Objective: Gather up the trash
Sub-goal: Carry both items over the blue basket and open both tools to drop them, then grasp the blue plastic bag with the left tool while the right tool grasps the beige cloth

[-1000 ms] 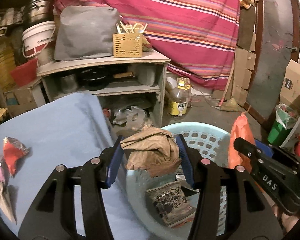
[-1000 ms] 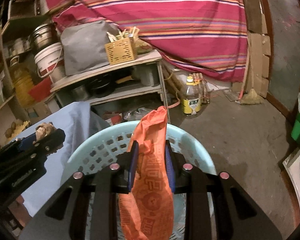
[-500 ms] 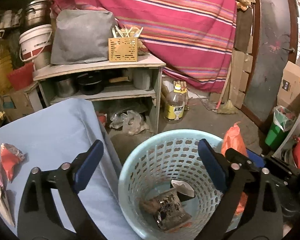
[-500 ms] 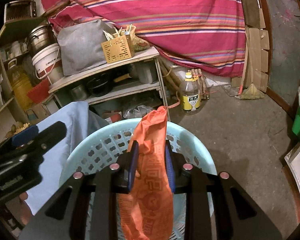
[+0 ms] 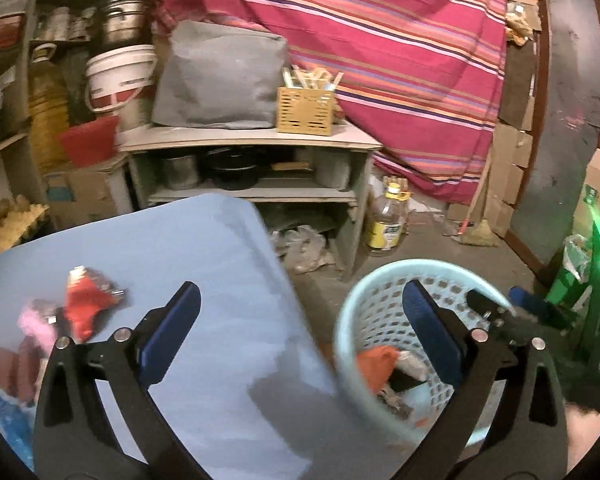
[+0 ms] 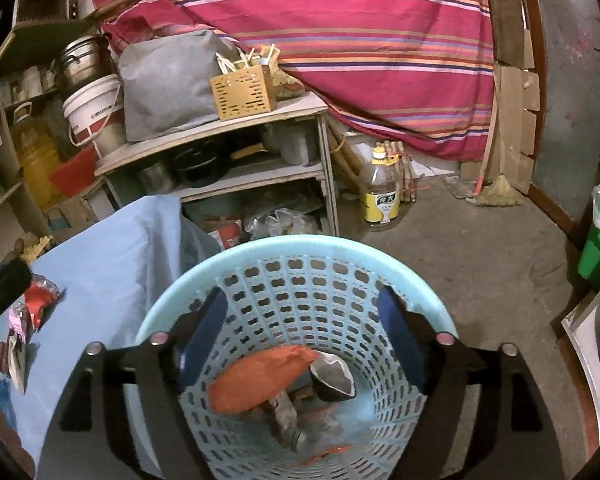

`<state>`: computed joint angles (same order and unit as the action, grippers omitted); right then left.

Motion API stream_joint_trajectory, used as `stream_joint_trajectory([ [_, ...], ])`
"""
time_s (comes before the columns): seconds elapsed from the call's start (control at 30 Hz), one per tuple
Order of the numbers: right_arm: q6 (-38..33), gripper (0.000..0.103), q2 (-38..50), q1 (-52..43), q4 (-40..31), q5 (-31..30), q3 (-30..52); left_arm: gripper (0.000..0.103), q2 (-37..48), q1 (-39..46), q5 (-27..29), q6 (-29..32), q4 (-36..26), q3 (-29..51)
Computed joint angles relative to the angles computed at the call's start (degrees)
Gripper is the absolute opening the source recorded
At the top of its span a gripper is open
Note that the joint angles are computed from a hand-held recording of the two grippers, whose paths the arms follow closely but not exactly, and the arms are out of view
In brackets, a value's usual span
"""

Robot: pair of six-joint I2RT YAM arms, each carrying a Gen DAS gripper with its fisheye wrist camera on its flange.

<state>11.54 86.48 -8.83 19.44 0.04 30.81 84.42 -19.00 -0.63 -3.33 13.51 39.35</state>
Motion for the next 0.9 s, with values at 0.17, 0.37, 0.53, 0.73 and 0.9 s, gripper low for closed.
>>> stream_joint_trajectory([
  [0.17, 3.05, 0.090, -1.69, 6.48, 0.56, 4.78, -1.23, 0.098, -7.08, 10.72, 4.15, 4.54, -0.84, -6.36],
  [0.37, 8.34, 0.092, -1.04, 16.13, 0.15, 8.20, -0.80, 0.098, -10.15, 28.22, 11.72, 12.52, -1.93, -10.76],
  [0.53, 10.86, 0.093, 2.02, 25.15, 0.08, 12.03, 1.01, 0.098, -5.19, 44.31, 18.01, 20.13, -1.12, -10.39],
  [0.73, 13.12, 0.093, 7.22, 33.62, -2.27, 17.50, 5.91, 0.098, 4.58, 55.54, 21.81, 22.22, -2.27, -4.80],
  [0.9, 14.53, 0.093, 11.38, 39.34, -3.99, 21.70, 10.32, 0.098, 11.12, 58.29, 21.78, 24.65, -1.81, -1.80],
])
